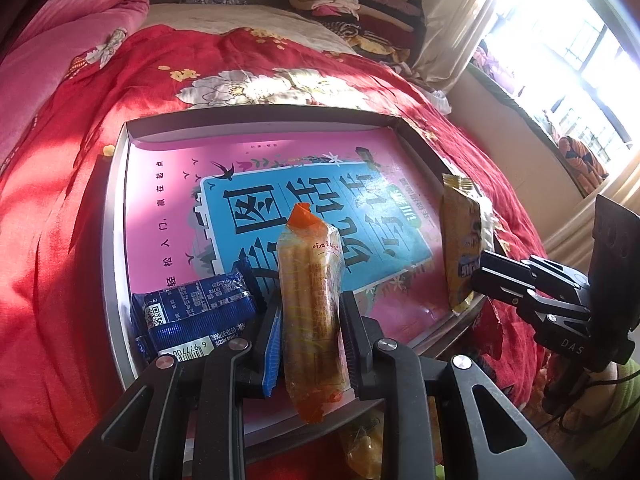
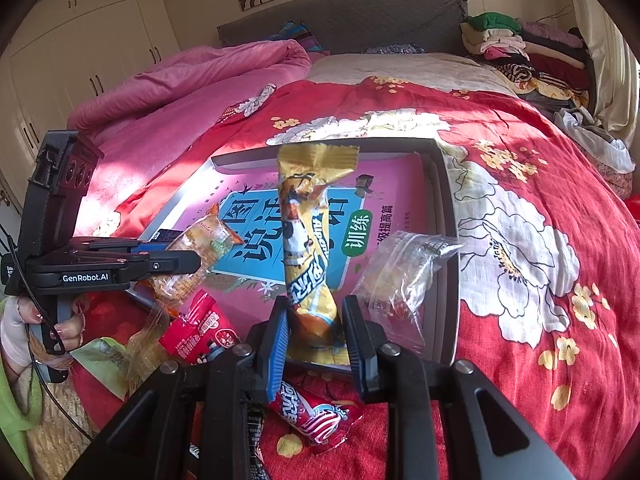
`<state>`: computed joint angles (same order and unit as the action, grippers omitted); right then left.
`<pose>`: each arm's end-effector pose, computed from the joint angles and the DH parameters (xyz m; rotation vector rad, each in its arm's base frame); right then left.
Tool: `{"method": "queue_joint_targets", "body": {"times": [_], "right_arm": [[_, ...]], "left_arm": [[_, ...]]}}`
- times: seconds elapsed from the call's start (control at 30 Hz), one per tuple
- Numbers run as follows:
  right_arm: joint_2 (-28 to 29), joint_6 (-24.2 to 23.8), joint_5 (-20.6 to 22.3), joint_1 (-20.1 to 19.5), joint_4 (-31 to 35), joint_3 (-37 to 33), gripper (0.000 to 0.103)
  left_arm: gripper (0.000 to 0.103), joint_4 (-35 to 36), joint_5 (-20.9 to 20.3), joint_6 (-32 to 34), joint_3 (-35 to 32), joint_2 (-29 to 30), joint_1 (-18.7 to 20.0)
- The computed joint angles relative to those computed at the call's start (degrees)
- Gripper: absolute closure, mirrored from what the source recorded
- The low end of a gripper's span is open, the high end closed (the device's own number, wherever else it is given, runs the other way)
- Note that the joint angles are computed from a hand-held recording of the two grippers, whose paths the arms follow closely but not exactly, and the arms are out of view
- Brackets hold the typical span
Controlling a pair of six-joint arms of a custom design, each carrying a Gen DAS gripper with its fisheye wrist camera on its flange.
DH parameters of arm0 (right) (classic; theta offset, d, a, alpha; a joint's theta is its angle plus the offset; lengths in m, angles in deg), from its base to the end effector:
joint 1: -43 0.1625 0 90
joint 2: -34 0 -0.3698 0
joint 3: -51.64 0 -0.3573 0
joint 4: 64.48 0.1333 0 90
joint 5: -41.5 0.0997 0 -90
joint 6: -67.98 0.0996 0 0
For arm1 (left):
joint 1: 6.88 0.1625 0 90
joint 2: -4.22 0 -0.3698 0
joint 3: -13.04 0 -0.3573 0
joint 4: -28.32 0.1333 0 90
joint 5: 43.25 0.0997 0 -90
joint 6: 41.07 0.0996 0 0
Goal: Organize snacks
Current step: 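Lower the gold snack stick into the pink box and open right tool, then lower the orange-capped yellow bag into the box and open left tool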
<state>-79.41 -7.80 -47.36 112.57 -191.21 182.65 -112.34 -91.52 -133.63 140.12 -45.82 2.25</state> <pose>0.0149 -0.3475 0.3324 1.3448 -2.5537 0.3461 -0.3375 -0.2564 -0.0131 -0.0324 2.5091 -0.9175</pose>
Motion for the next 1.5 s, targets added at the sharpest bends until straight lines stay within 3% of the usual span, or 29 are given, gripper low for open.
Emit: {"method": "queue_joint_targets", "body": {"times": [0.73,1.5], "right_arm": [[-0.9,-0.1,1.0,-0.3,0.9,-0.1,0.075],[-1.4,0.3,2.0,-0.5,1.4,-0.4,0.075]], "left_arm": [[0.074,0.7,0.0,-0.6,-0.2,0.0,-0.3],[0.05,1.3,1.5,-1.9,-0.4,-0.6,-2.5]]}}
